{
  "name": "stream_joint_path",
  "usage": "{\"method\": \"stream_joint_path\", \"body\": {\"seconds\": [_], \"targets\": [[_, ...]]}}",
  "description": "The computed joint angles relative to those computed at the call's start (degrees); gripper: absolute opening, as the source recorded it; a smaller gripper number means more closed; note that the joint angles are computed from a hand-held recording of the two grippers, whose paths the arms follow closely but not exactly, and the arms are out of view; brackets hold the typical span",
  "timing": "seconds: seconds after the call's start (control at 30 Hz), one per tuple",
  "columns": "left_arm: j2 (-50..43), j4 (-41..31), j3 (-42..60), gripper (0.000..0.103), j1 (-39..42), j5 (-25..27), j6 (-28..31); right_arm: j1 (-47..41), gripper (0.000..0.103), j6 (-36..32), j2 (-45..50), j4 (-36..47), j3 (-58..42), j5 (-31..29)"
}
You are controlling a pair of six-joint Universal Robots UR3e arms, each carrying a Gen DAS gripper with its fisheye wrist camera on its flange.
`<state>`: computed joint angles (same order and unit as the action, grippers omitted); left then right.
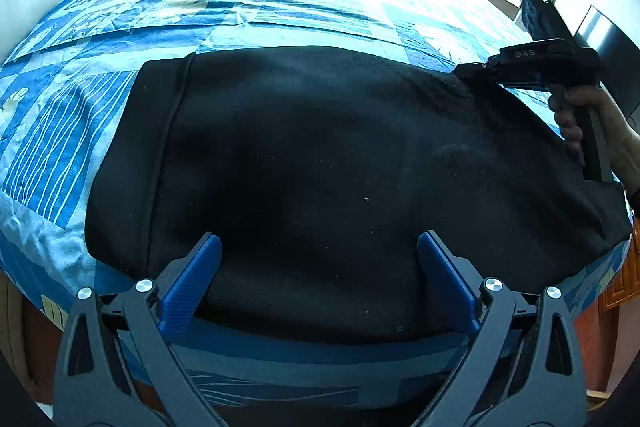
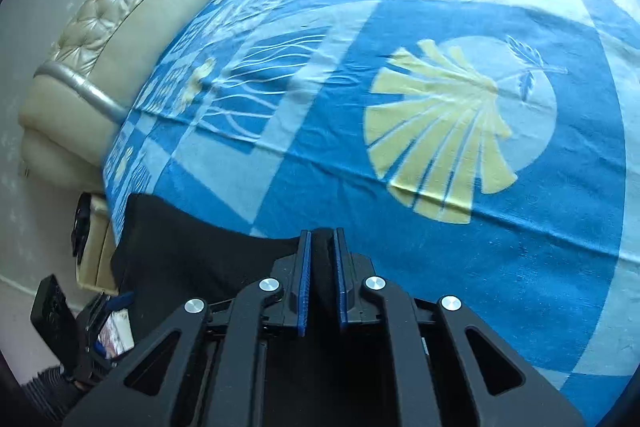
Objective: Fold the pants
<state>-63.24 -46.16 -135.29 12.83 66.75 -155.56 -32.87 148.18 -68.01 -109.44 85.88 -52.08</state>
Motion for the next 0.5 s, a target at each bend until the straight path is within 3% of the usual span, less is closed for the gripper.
{"method": "stream_joint_path", "body": {"seconds": [0.17, 0.37, 0.47, 0.5], "targets": [[-0.27, 0.48, 0.1, 0.098, -0.77, 1.1, 0.25, -1.26, 0.01, 2.79, 2.7, -1.02, -0.05, 3.67], [-0.41, 0.88, -0.13, 0.099, -0.81, 1.33, 0.55, -6.56, 0.015, 6.89, -0.4, -5.36, 4.51, 5.75], [-0.42, 0.86, -0.17, 0.099, -0.73, 1.32, 0.75, -11.86, 0.032, 6.83, -5.45, -5.37, 8.77, 7.8], [-0.39, 0.82, -0.19, 0.099, -0.68, 1.3, 0.79, -14.29, 0.034, 4.99, -7.46, -3.31, 9.97, 9.27]]}}
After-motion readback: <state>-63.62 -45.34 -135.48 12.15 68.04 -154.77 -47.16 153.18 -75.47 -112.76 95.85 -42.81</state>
